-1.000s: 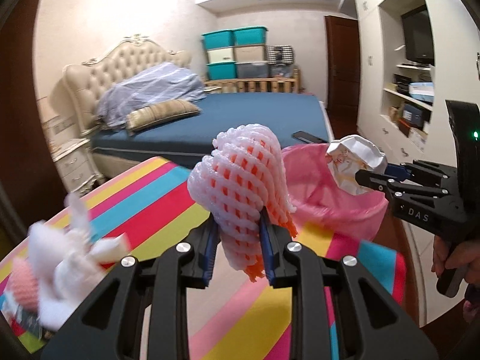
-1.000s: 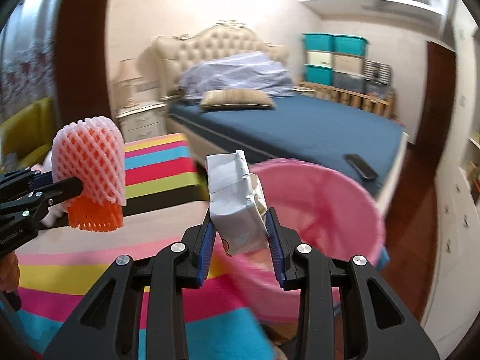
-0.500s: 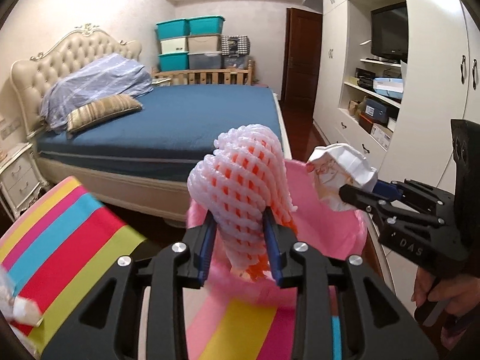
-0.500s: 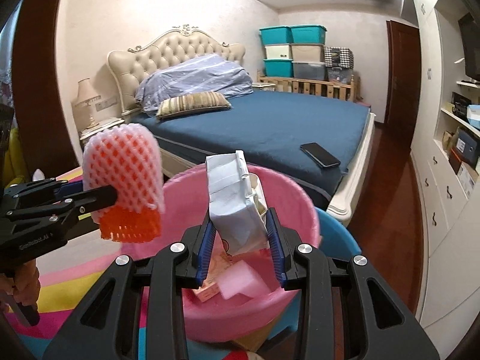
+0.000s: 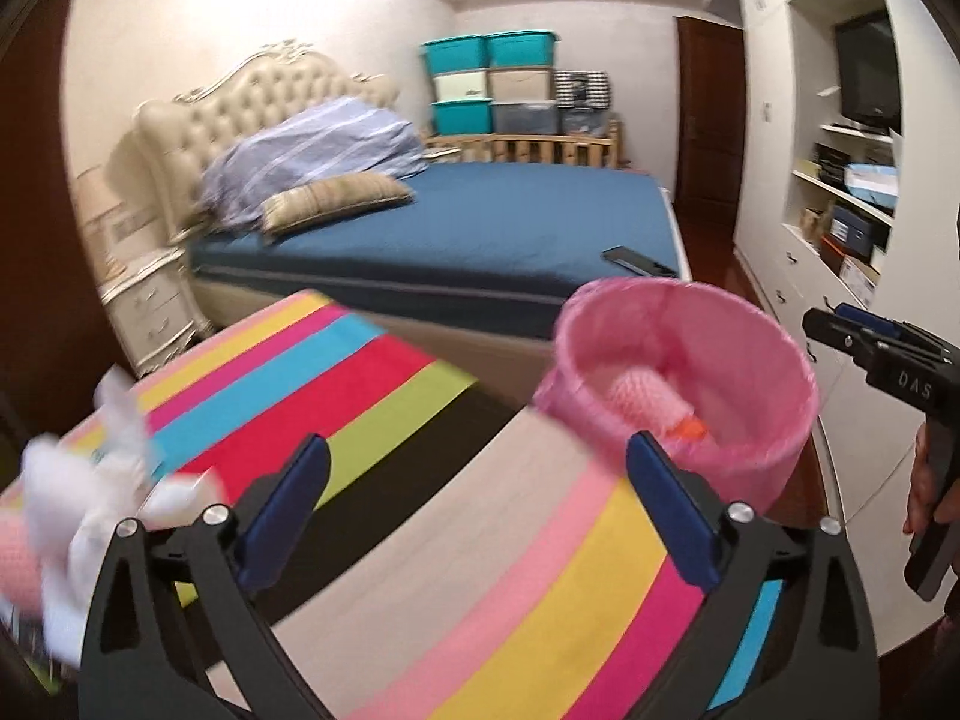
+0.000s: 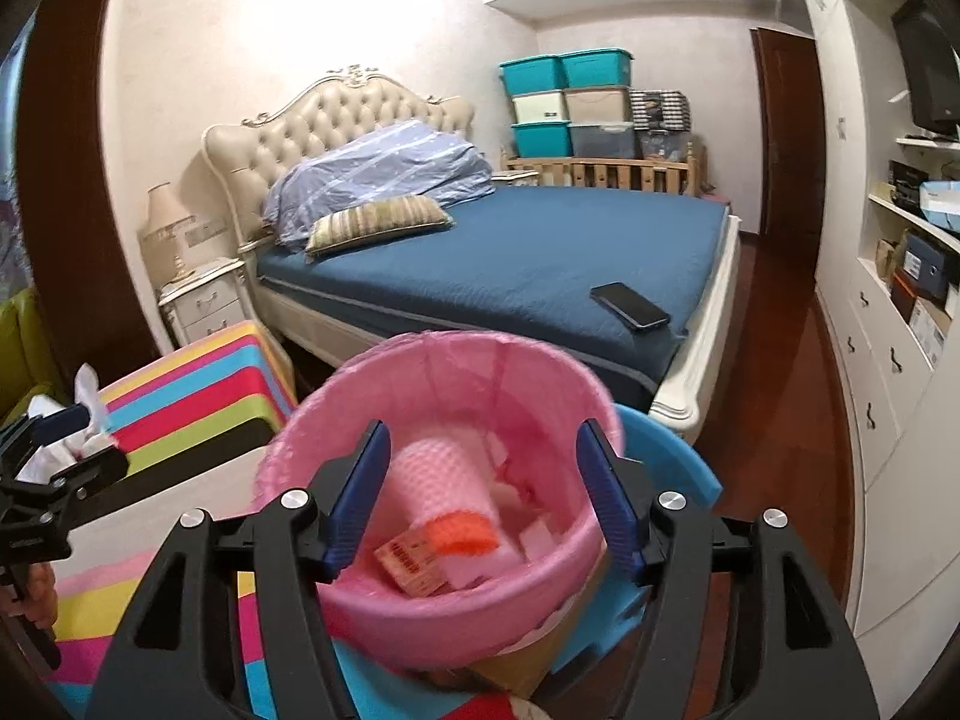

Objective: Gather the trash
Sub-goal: 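Open both grippers to drop the items into the wastebasket, then move both grippers back to the table and grasp a white foam block with the right gripper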

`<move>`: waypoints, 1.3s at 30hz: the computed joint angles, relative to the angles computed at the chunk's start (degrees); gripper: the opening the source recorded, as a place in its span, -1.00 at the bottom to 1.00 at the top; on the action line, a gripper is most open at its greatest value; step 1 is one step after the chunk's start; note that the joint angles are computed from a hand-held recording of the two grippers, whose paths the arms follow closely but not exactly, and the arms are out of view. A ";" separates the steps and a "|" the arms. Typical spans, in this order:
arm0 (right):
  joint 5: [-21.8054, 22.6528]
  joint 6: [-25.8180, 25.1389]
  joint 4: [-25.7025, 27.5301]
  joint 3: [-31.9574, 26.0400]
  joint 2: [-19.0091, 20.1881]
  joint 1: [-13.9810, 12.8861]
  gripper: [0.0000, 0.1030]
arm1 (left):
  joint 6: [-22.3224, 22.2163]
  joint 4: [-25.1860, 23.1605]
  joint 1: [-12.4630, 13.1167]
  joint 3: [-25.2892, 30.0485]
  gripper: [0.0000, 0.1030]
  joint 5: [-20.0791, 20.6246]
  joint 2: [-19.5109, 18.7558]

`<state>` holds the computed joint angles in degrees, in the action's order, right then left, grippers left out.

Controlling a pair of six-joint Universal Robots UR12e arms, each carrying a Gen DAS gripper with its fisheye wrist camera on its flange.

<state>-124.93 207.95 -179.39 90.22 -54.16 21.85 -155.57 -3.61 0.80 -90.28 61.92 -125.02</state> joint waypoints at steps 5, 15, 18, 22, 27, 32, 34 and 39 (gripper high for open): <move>2.58 -1.67 1.38 -2.60 1.01 1.24 0.21 | -0.65 3.08 3.18 -4.97 0.87 1.58 2.81; 11.02 -6.57 6.31 -12.20 6.05 4.34 0.22 | -3.97 9.70 10.61 -12.92 0.88 8.30 6.85; 14.03 -8.65 8.54 -15.84 8.02 5.38 0.22 | -5.82 10.68 13.06 -14.31 0.88 11.06 7.68; 18.50 -12.36 12.79 -21.38 10.88 6.62 0.23 | -8.59 12.28 15.74 -15.54 0.89 15.37 8.27; 23.30 -17.50 17.72 -28.29 14.56 7.76 0.29 | -12.23 12.75 18.41 -15.81 0.90 21.07 8.26; 28.42 -25.33 22.05 -36.72 18.96 8.67 0.40 | -14.55 12.18 20.35 -15.05 0.90 23.75 7.98; 29.76 -27.98 23.75 -39.89 20.58 8.89 0.43 | -15.26 11.84 20.86 -14.66 0.90 25.13 7.85; 33.86 -32.68 29.45 -48.68 24.84 9.11 0.43 | -17.57 10.43 21.89 -14.41 0.90 27.22 7.95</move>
<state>-91.07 175.27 -149.95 41.54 -29.31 30.96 -173.15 6.82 22.69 -104.69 89.14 -117.07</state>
